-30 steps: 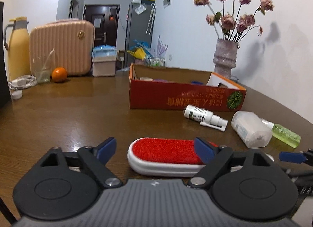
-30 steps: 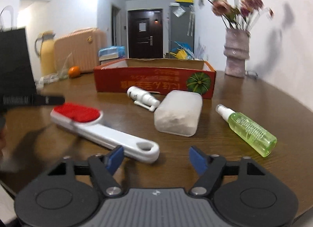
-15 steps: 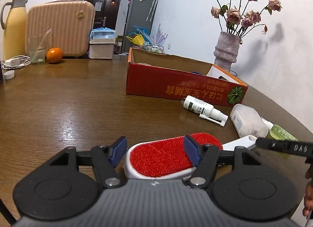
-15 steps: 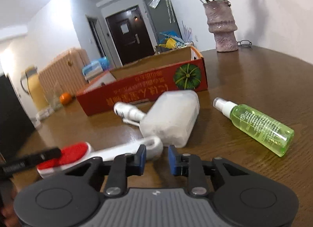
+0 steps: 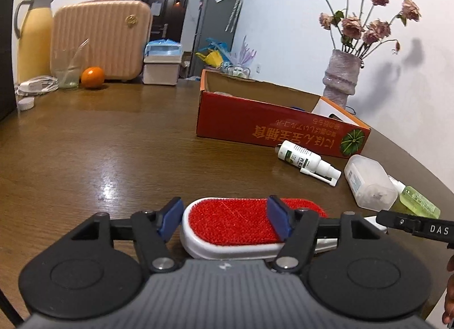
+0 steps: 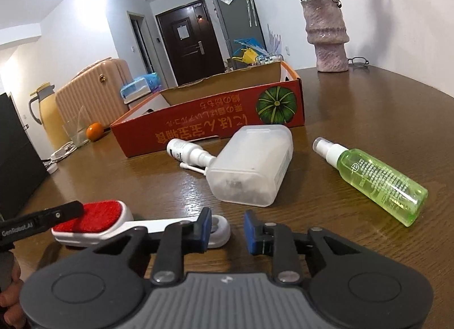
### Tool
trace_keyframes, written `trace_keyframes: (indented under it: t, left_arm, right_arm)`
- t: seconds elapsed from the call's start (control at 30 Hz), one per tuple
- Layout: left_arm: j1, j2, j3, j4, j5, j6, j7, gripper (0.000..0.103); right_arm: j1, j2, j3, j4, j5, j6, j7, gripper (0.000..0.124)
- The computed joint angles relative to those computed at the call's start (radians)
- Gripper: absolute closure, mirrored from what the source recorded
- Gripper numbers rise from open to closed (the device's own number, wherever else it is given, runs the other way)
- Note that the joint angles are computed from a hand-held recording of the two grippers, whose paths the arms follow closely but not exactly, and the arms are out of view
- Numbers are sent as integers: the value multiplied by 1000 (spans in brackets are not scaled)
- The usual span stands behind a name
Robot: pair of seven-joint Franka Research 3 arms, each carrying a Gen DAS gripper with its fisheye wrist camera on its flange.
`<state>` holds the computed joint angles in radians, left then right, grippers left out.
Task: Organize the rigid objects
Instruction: 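Close both tools on the lint brush, lift and carry it over the box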
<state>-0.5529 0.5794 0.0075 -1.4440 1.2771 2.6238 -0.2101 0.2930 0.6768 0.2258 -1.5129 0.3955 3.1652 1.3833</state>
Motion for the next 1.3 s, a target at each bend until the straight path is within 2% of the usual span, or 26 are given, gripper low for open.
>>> trace_keyframes:
  t: [0.1, 0.2, 0.27, 0.37, 0.53, 0.73, 0.87, 1.0, 1.1, 1.17, 1.3]
  left_arm:
    - [-3, -6, -3, -7, -18, -17, -21, 37]
    - [-28, -20, 8, -24, 20, -60, -76, 50]
    - [-28, -33, 5, -41, 40, -77, -111, 61]
    - [-19, -66, -8, -89, 75, -74, -180, 67]
    - [-19, -115, -43, -158, 131, -115, -263, 67]
    - [-15, -184, -93, -223, 217, -159, -363, 67]
    - [-21, -216, -123, -237, 277, -219, -401, 67]
    - [-13, -216, -142, -216, 303, -241, -410, 67]
    - [-9, -193, -142, -168, 306, -246, -391, 67]
    - [-5, -163, -134, -113, 300, -237, -358, 67]
    - [8, -81, -102, 36, 242, -186, -273, 67]
  right_arm:
    - [-104, 16, 128, 4, 29, -11, -50, 100]
    - [-133, 17, 168, -3, 42, -11, -73, 106]
    - [-177, 29, 240, -17, 86, 32, -119, 110]
    - [-206, 26, 290, -61, 92, 104, -119, 110]
    - [-279, -5, 381, -167, 25, 213, -83, 110]
    - [-347, -77, 441, -301, -74, 347, -14, 110]
    - [-341, -126, 426, -373, -113, 446, 37, 110]
    - [-331, -147, 404, -396, -153, 496, 101, 110]
    - [-295, -148, 358, -370, -167, 496, 126, 110]
    - [-246, -140, 304, -326, -157, 489, 120, 110]
    - [-177, -89, 218, -195, -169, 434, 134, 110]
